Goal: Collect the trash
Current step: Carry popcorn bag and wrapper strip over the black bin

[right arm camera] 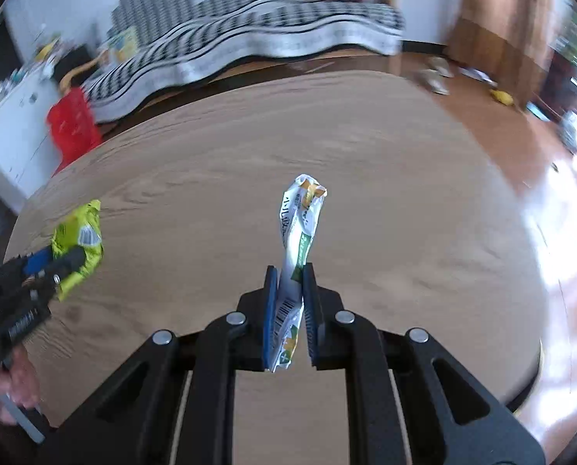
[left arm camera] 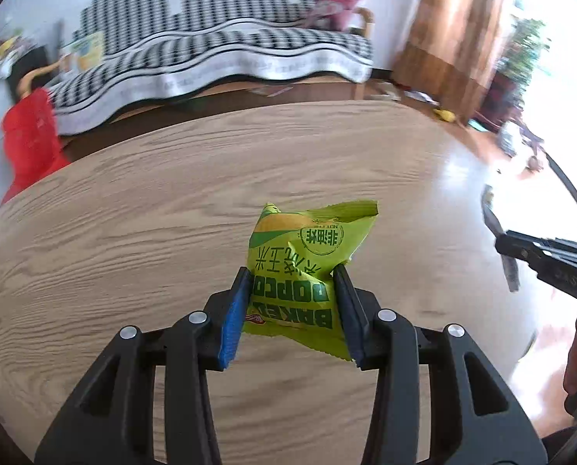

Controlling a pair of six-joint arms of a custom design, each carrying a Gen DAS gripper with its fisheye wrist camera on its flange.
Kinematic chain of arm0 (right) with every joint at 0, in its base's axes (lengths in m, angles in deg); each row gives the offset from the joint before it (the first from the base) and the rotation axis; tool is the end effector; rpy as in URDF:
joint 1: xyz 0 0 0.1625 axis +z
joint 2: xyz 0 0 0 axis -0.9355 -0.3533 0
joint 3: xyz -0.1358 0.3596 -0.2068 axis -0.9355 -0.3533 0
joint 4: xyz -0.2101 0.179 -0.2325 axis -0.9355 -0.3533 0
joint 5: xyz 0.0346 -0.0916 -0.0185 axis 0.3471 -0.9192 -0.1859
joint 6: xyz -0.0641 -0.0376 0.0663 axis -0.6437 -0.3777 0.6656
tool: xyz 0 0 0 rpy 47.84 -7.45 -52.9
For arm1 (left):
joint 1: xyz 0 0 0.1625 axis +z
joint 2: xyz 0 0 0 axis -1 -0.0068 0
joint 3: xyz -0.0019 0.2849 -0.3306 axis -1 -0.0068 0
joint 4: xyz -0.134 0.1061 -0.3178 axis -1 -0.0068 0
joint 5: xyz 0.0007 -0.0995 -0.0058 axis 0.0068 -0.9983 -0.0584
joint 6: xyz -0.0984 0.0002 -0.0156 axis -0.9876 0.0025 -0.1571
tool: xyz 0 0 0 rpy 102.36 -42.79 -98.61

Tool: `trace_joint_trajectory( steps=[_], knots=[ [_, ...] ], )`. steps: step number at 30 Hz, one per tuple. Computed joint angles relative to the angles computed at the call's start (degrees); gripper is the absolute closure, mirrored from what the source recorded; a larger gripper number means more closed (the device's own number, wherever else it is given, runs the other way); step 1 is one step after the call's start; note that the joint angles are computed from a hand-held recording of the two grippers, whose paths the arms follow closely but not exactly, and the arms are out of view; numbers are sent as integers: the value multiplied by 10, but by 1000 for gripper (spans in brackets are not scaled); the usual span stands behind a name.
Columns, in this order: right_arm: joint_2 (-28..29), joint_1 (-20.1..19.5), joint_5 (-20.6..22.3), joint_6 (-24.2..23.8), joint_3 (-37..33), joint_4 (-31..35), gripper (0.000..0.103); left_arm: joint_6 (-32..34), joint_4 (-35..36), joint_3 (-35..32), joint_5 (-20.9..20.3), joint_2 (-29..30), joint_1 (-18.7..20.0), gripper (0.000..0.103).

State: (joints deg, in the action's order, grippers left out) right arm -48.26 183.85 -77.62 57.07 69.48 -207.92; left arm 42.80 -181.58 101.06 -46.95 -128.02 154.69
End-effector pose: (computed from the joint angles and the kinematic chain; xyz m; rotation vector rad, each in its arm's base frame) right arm 0.3548 -0.5770 -0.0448 0.6406 -2.5409 0.4959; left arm 0.0061 -0.4896 0.3565 0.1701 2.2441 -0.8597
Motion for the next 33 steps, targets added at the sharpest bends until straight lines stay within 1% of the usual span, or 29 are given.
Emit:
trace_joint_trajectory(
  steps=[1,4,7,9,10,13,16,19,23,28,31,33],
  knots=[
    [-29,-14,-13,1,50,-42,89,-2,-10,7,-7,15,-14,60],
    [-91,-55,-27,8,153,-128,89,2,-43,19,-30,61,-46,60],
    [-140,-90,-38,4,223,-185,89,2,-74,18,-58,116,-75,60],
    [-170,-114,-38,-2,265,-222,89,6,-93,13,-76,153,-92,60],
    [-187,-131,-34,-4,285,-237,89,10,-106,9,-88,180,-102,60],
    [-222,-174,-29,-9,326,-264,89,15,-130,0,-113,232,-122,60],
    [-243,-207,-20,-13,348,-270,89,11,-145,-11,-136,276,-137,60],
    [-261,-242,-9,-12,360,-255,89,10,-151,-24,-155,312,-144,60],
    [-278,-267,5,-3,369,-233,89,7,-149,-45,-170,342,-148,60],
    [-282,-273,8,2,364,-219,89,1,-142,-66,-178,360,-146,60],
    [-279,-274,4,2,353,-207,89,-7,-145,-65,-179,365,-148,60],
    [-270,-268,0,8,347,-204,89,-7,-142,-72,-182,368,-145,60]
  ],
)
